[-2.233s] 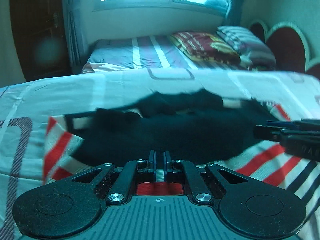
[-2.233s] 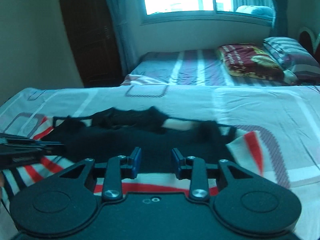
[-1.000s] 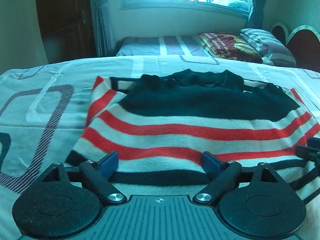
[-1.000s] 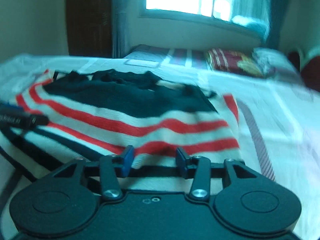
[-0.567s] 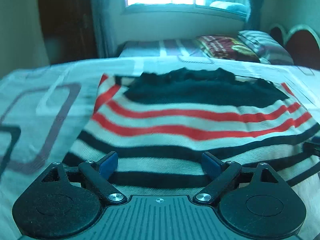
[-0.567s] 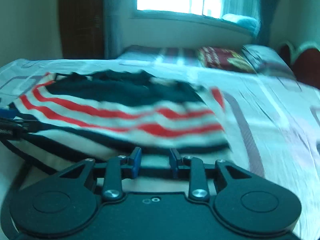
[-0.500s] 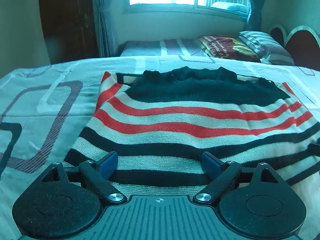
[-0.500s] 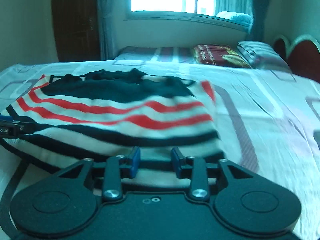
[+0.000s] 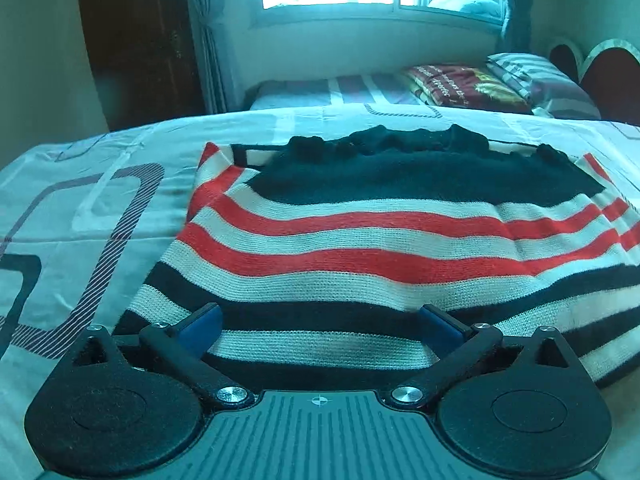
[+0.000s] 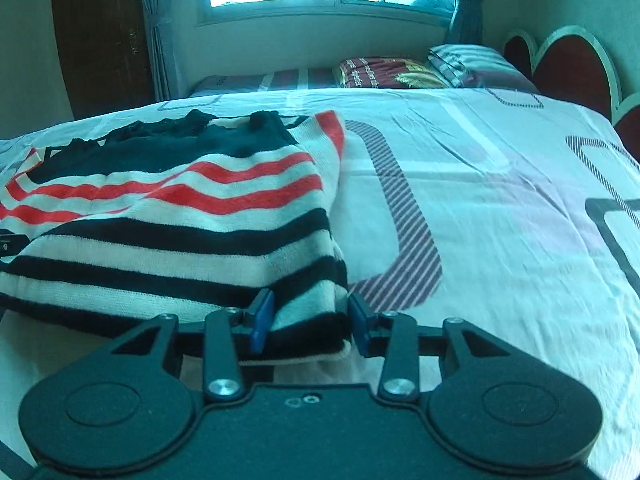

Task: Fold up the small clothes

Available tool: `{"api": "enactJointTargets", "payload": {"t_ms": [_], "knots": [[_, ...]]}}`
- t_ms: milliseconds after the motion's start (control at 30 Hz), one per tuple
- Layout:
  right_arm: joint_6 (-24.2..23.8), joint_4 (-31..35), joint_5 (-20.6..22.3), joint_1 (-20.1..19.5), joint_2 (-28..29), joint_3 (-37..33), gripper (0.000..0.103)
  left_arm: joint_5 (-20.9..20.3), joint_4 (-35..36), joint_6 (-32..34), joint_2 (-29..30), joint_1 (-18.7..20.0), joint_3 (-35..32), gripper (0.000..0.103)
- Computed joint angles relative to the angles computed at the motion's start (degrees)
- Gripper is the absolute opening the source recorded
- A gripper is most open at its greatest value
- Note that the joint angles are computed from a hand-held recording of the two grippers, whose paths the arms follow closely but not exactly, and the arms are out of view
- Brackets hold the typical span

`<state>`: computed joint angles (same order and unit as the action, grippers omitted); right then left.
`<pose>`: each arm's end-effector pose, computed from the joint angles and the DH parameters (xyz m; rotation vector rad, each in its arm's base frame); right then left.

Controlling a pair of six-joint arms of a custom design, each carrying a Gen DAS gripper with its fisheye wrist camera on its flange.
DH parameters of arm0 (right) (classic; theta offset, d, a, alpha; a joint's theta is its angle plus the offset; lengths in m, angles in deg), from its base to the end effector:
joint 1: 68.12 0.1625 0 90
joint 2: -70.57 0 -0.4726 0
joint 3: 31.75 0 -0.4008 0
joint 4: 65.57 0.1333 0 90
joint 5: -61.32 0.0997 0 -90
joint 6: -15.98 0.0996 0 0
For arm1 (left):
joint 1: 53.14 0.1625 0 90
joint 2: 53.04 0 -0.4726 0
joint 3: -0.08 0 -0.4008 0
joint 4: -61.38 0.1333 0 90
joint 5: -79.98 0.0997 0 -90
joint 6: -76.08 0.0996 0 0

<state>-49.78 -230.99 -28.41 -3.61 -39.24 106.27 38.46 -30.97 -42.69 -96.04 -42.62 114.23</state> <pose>-0.0229 -0.3589 0.4232 0.8461 -2.3004 0.7532 -0.4041 -0.2865 -0.0113 -0.0851 1.9405 -1.0267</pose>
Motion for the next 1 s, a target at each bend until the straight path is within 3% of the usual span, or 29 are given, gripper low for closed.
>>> {"api": "enactJointTargets", "payload": {"t_ms": [67, 133, 267, 367, 433, 500, 533, 600, 667, 767, 867, 933, 1000], "knots": [[1.7, 1.2, -1.1, 1.1, -0.9, -0.4, 0.037, -0.4, 1.2, -2.6, -0.6, -0.5, -0.2, 0.103], [2.4, 1.6, 2.9, 1.1, -2.7, 0.1, 0.035, 0.6, 2.0, -3.2, -0.8, -1.4, -0.5, 0.103], [4.3, 3.0, 4.2, 5.8, -1.7, 0.2, 0.034, 4.4, -1.7, 2.1, -0.4, -1.5, -1.3, 0.103], [1.7, -3.0, 3.6, 9.2, 0.3, 2.6, 0.027, 5.8, -5.4, 7.0, 0.2, -0.7, -2.0, 0.103], [-1.6, -10.2, 3.6, 11.0, 1.5, 4.5, 0.034, 5.8, -5.7, 8.4, 0.7, 0.0, -2.4, 0.103], [0.2, -7.8, 4.0, 12.1, 2.9, 3.4, 0.034, 5.2, -5.9, 8.9, 0.9, 1.3, -2.5, 0.103], [2.2, -3.0, 2.5, 13.2, 3.8, 1.7, 0.026, 4.6, -6.0, 9.1, 1.0, 2.0, -2.6, 0.103], [2.8, 0.3, -0.6, 14.6, 6.1, 0.9, 0.021, 4.2, -5.9, 7.9, 1.0, 3.3, -2.2, 0.103], [1.2, -1.0, -3.7, 15.4, 9.1, 1.5, 0.024, 4.1, -5.5, 5.2, 0.6, 4.4, -1.7, 0.103], [-0.8, -8.5, -2.8, 15.4, 13.0, 2.6, 0.026, 5.2, -5.1, 3.1, 0.2, 5.9, -1.3, 0.103], [3.9, -4.3, -3.7, 16.6, 13.6, -0.4, 0.027, 5.8, -3.2, 1.4, -0.5, 6.5, -1.9, 0.103], [2.6, -5.5, -0.5, 16.5, 13.3, -0.5, 0.027, 7.4, 0.8, -1.8, -0.7, 6.6, -2.6, 0.103], [2.9, -7.2, -1.8, 17.5, 16.2, -1.4, 0.027, 7.4, 0.9, -0.6, -0.8, 8.4, -2.8, 0.103]]}}
